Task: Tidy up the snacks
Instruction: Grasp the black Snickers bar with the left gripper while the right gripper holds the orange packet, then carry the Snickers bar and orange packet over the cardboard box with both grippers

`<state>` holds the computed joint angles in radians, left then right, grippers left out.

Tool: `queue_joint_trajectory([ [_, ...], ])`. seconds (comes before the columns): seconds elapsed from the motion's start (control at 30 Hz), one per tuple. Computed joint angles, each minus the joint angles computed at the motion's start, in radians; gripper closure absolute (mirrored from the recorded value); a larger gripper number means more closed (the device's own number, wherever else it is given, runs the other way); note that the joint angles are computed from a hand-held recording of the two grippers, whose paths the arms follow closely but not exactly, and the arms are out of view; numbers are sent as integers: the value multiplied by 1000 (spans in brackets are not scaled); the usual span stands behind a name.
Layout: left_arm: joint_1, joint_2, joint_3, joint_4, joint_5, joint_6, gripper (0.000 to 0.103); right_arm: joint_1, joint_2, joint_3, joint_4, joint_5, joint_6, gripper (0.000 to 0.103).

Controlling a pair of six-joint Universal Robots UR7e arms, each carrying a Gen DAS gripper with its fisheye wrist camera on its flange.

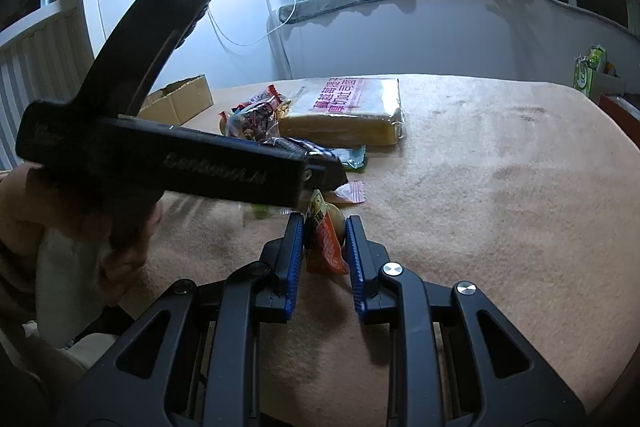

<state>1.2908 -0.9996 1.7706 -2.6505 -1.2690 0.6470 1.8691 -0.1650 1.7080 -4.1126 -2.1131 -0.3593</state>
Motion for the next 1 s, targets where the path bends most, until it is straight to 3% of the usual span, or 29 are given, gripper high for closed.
queue_joint_trajectory([
  [0.13, 1, 8, -6, -4, -33, 25, 25, -2, 2, 1, -5, 4, 2, 81],
  [0.27, 12, 19, -27, 22, -73, 44, 48, -4, 2, 2, -8, 8, 6, 81],
  [0.37, 22, 20, -47, 52, -106, 39, 52, -5, 2, 4, -12, 14, 14, 81],
  [0.63, 45, -11, -37, 31, -197, 62, 53, -4, 2, 15, -52, 12, 25, 81],
  [1.0, 62, -95, -3, -24, -262, 80, 53, 14, -18, 15, -114, -46, 46, 81],
])
